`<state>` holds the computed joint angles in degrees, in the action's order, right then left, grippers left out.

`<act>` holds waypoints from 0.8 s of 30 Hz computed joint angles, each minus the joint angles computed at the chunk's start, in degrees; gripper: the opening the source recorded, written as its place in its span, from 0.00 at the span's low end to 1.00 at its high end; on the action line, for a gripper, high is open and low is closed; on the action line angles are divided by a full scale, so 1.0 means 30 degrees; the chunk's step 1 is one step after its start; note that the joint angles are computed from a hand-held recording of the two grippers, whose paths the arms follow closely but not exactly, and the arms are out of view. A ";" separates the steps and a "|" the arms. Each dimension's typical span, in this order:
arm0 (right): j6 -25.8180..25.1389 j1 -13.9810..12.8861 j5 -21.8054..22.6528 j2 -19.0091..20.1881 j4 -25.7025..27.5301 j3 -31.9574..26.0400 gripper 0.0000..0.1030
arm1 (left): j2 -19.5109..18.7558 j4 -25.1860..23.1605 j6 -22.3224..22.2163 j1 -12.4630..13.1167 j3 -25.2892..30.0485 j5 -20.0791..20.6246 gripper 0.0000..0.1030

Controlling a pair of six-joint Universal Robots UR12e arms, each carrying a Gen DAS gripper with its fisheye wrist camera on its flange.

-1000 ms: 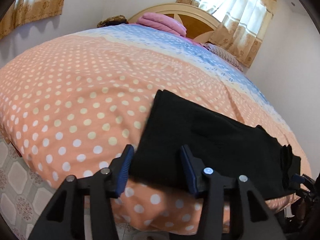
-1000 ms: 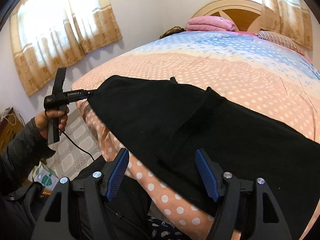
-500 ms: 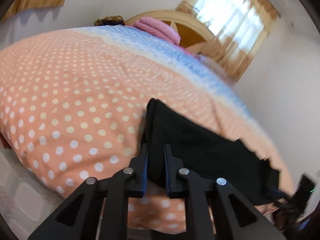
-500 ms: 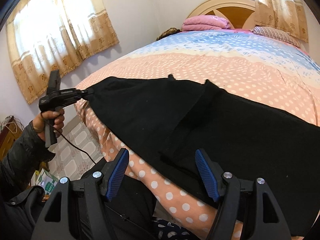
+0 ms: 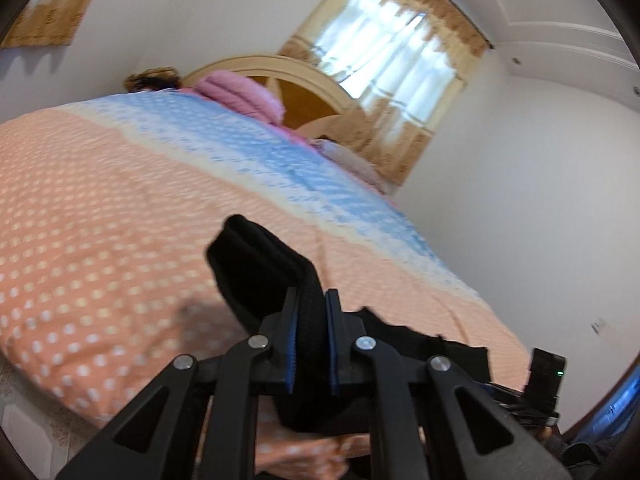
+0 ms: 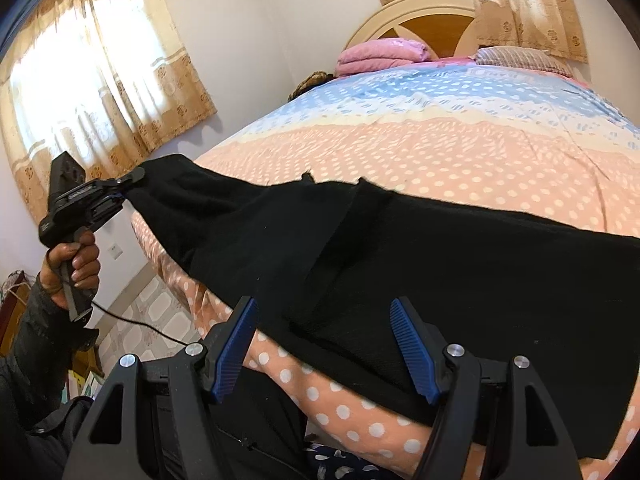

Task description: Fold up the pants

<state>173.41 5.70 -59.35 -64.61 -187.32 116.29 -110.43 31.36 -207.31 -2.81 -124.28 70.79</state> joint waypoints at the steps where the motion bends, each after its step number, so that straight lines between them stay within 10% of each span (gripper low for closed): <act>1: 0.0130 -0.0054 -0.0015 -0.0013 -0.0096 0.0014 0.68 | -0.0004 -0.0040 0.0101 -0.0094 0.0125 -0.0229 0.11; 14: 0.2610 -0.1486 -0.0270 -0.0774 -0.1744 0.0908 0.68 | -0.0303 -0.0423 0.1776 -0.2083 0.2774 -0.4320 0.11; 24: 0.6612 -0.3429 -0.1305 -0.1026 -0.3625 0.1820 0.68 | -0.1730 -0.5528 0.5688 -0.4266 0.6214 -0.7532 0.11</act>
<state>193.25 -4.59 -63.27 -67.69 -198.19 121.75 -115.62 14.78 -190.24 -15.61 -105.64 48.20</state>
